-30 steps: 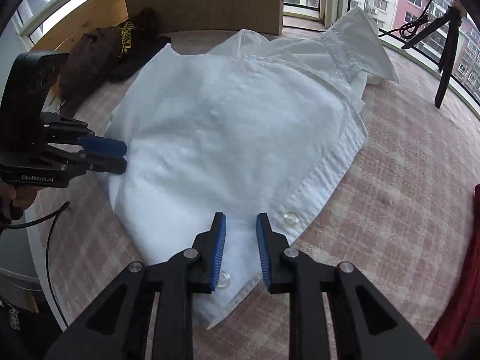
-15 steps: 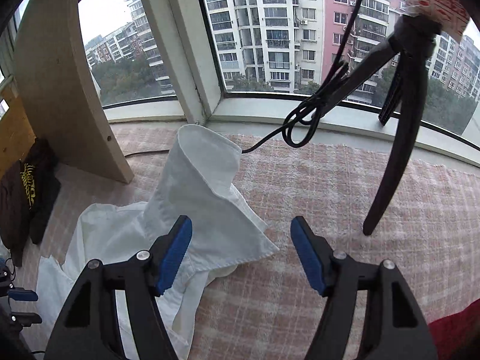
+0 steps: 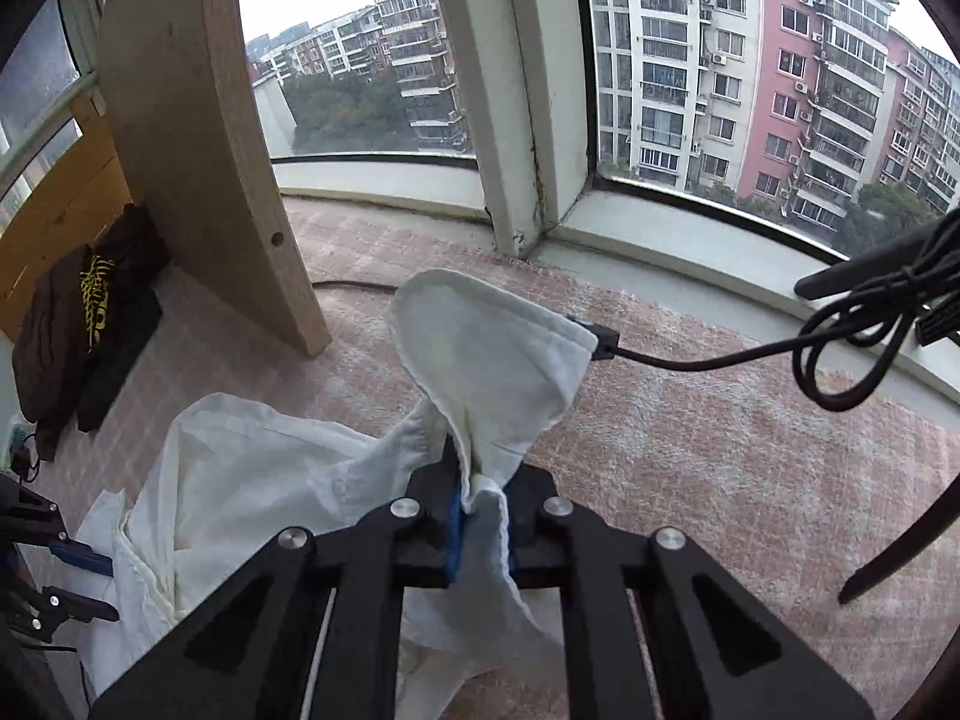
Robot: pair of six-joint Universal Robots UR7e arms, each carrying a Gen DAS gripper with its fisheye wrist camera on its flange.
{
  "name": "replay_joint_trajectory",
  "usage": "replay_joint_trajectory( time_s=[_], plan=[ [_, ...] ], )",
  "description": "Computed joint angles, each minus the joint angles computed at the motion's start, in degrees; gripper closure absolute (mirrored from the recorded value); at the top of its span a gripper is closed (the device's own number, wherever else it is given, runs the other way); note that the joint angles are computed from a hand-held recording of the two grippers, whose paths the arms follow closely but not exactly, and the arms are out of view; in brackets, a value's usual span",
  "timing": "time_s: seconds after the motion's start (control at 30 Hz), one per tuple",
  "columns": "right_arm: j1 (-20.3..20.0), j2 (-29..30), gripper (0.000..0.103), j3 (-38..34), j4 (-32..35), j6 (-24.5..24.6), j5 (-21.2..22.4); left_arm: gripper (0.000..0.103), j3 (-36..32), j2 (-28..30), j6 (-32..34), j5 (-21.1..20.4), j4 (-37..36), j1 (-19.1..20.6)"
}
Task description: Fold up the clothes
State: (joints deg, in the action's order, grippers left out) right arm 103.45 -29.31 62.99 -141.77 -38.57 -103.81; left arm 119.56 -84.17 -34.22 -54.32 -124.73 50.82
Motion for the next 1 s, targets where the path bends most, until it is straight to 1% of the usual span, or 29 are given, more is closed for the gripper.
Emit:
replay_joint_trajectory(
  time_s=[0.1, 0.2, 0.27, 0.3, 0.4, 0.43, 0.47, 0.53, 0.57, 0.63, 0.7, 0.73, 0.77, 0.87, 0.9, 0.93, 0.97, 1.0],
  plan=[
    [1.7, -6.5, 0.094, 7.9, -5.2, -2.7, 5.6, 0.074, 0.8, -2.8, -2.6, 1.6, 3.2, -1.8],
    [4.2, -13.8, 0.094, 17.6, -10.8, -9.0, 10.0, 0.074, 1.8, -7.4, -6.8, 4.3, 8.0, -4.3],
    [5.9, -19.5, 0.094, 24.8, -13.0, -13.2, 12.1, 0.074, 2.5, -11.2, -10.1, 6.3, 11.9, -6.0],
    [6.8, -22.3, 0.094, 29.1, -14.7, -16.2, 13.1, 0.074, 2.5, -12.8, -11.4, 7.2, 13.7, -6.8],
    [9.2, -28.8, 0.094, 40.3, -19.0, -24.9, 13.5, 0.074, 2.2, -16.6, -14.8, 9.7, 19.1, -9.5],
    [9.8, -30.8, 0.094, 43.8, -19.2, -27.4, 12.9, 0.074, 2.0, -17.8, -16.0, 10.6, 21.1, -10.5],
    [10.3, -32.6, 0.094, 47.3, -19.7, -29.9, 12.0, 0.074, 1.6, -17.9, -15.4, 10.9, 21.0, -11.1],
    [11.0, -34.4, 0.094, 54.4, -24.3, -35.3, 7.9, 0.074, 1.1, -16.4, -11.6, 10.7, 17.7, -11.5],
    [11.2, -34.5, 0.094, 56.9, -26.1, -37.0, 5.5, 0.074, 1.0, -15.1, -8.9, 10.2, 15.1, -11.5],
    [11.0, -32.3, 0.094, 60.6, -33.5, -39.5, 0.8, 0.073, 0.7, -10.4, -2.9, 8.5, 9.0, -10.7],
    [10.3, -28.7, 0.094, 62.4, -41.9, -41.6, -2.7, 0.072, -0.4, -5.6, 3.0, 5.2, 3.7, -8.4],
    [9.8, -27.2, 0.094, 62.4, -44.5, -41.8, -4.4, 0.072, -1.0, -3.3, 5.4, 3.7, 1.6, -7.2],
    [9.4, -26.4, 0.093, 61.9, -44.8, -40.6, -5.3, 0.072, -1.7, -1.2, 6.3, 3.4, 1.7, -6.1],
    [8.1, -25.7, 0.091, 60.0, -42.2, -36.6, -6.9, 0.073, -4.0, 4.6, 7.1, 3.5, 5.2, -3.0],
    [8.2, -25.2, 0.087, 59.5, -41.8, -35.3, -9.0, 0.073, -4.1, 5.6, 7.4, 2.8, 5.8, -1.9],
    [8.8, -25.1, 0.087, 59.0, -41.0, -33.7, -12.1, 0.073, -3.4, 5.6, 8.0, 2.4, 5.0, -1.3],
    [9.2, -26.3, 0.087, 59.0, -39.6, -32.0, -13.8, 0.073, -2.5, 5.3, 8.8, 2.1, 3.6, -1.0],
    [9.4, -28.2, 0.087, 59.1, -37.3, -30.2, -14.0, 0.073, -1.7, 4.6, 9.6, 1.9, 2.5, -0.9]
  ],
)
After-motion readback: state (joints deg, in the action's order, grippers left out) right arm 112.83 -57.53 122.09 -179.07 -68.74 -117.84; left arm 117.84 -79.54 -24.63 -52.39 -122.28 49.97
